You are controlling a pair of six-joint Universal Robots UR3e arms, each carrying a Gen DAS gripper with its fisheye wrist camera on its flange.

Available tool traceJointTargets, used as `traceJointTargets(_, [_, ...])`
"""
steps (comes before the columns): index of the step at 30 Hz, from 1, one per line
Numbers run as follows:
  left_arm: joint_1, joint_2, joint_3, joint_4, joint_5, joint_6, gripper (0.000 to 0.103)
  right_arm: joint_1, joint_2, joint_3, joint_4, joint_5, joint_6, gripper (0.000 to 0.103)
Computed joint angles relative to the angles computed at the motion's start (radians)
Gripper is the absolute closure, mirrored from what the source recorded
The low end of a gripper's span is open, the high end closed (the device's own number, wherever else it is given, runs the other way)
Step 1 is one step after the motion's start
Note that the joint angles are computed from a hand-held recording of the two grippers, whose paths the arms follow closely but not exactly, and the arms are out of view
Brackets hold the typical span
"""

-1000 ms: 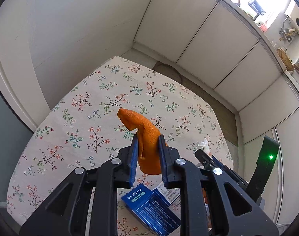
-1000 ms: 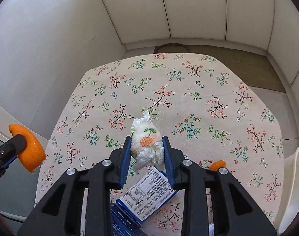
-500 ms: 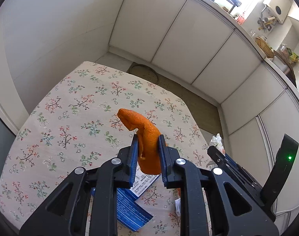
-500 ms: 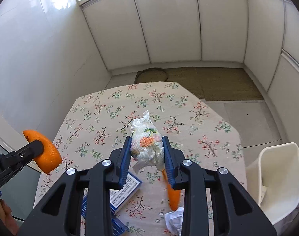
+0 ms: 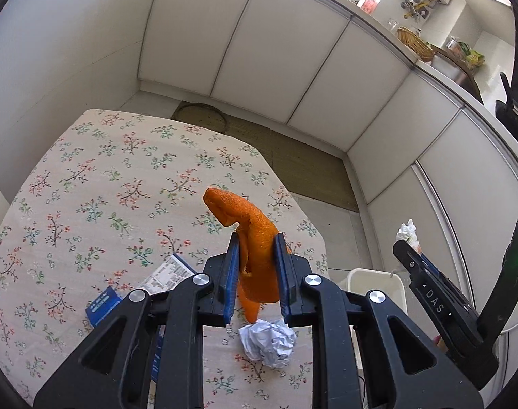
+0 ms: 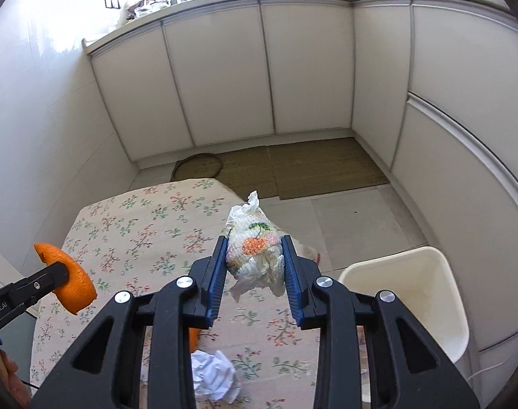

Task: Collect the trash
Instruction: 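Carry the tissue in the right tool over the white bin and release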

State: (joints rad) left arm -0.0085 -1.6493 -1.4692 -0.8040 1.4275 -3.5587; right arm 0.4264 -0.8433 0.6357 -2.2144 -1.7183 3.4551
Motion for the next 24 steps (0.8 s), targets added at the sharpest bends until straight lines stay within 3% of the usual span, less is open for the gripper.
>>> traceJointTargets(6, [-0.118,-0.110,0.105,0.017,0.035,-0.033,0.084,-0.079,-0.194,0.365,-0.192,-0.105,-0.014,0.071])
traceJointTargets(13, [-0.264,-0.288,0.301,0.021,0.051,-0.063,0.084,-0.162,-0.347,0.628,-0.347,-0.176,-0.033,0.067])
traceJointTargets(14, [-0.288,-0.326,0.348,0.015,0.050,-0.069,0.084,-0.174,-0.368,0.660,-0.364,-0.180,-0.037,0.063])
traceJointTargets(16, [-0.326,-0.383,0.414,0.012,0.050,-0.079,0.084,-0.203,-0.419,0.730,-0.401,-0.195,-0.029,0.044])
traceJointTargets(20, [-0.402,-0.513,0.582,-0.019,0.057,-0.071,0.084,-0.274,-0.515,0.849,-0.456,-0.199,-0.005,0.036])
traceJointTargets(22, [-0.430,-0.569,0.654,-0.039,0.056,-0.068,0.084,-0.315,-0.561,0.919,-0.500,-0.221,-0.005,0.024])
traceJointTargets(24, [-0.452,-0.633,0.745,-0.071,0.049,-0.062,0.084,-0.340,-0.582,0.962,-0.542,-0.256,-0.023,0.020])
